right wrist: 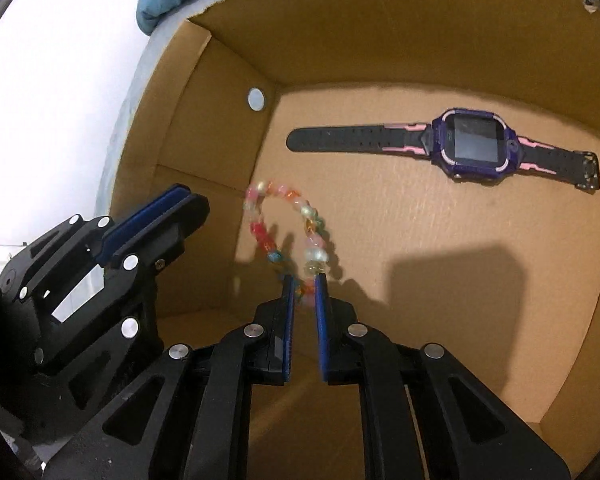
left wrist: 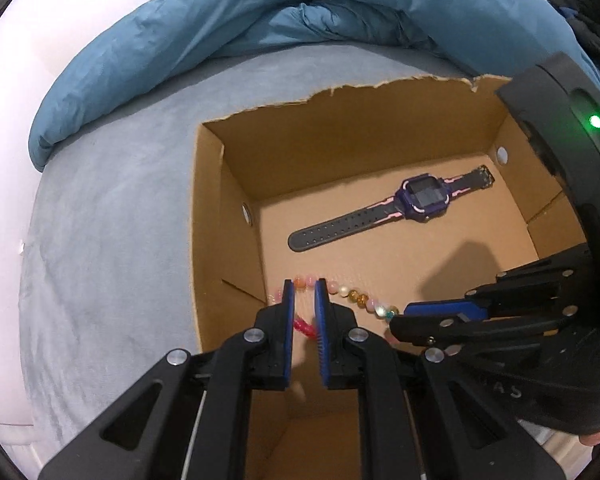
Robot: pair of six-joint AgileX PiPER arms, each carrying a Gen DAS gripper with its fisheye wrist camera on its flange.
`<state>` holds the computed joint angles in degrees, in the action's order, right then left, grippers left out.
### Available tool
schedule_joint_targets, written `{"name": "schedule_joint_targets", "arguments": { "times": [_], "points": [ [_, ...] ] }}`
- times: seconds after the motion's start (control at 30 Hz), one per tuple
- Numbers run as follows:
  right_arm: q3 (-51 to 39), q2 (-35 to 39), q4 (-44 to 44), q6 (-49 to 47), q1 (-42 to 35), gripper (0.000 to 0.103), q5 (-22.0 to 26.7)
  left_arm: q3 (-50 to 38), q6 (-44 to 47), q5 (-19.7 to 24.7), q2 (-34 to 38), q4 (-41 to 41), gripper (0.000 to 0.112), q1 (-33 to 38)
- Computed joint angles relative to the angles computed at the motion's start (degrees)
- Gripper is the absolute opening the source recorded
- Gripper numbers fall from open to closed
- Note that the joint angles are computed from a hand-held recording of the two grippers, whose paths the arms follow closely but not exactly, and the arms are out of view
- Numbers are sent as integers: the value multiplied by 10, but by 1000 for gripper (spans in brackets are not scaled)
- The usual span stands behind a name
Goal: Organize jewelry
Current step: 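Open the left gripper to drop the bracelet beside the watch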
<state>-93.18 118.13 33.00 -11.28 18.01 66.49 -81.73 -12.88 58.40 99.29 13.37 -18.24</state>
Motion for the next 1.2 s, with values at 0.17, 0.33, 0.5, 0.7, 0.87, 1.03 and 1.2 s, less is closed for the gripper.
{"name": "schedule_joint_targets", "arguments": {
  "times": [0.17,0.33,0.5,0.7,0.87,1.03,1.2],
  "points": [
    [49,-40,0,-14,-1,21,-45,12,-11,-17,-23,-1,12,0],
    [143,-128,0,-39,-6,26,-148,53,-25,-56,-80,3,18,-5],
    [268,-274,4,-85,-18,35,-269,132,-44,-107,-190,5,24,-21],
    [421,-452,16,-127,-12,43,-377,202,-109,-119,-308,32,31,-73],
    [517,-581,26,-155,-2,45,-420,259,-213,-93,-398,101,32,-162],
    [579,-667,41,-178,15,48,-434,314,-361,-30,-453,212,35,-313],
    [633,-720,-4,-133,53,48,-459,362,-469,17,-478,266,35,-430]
  ]
}}
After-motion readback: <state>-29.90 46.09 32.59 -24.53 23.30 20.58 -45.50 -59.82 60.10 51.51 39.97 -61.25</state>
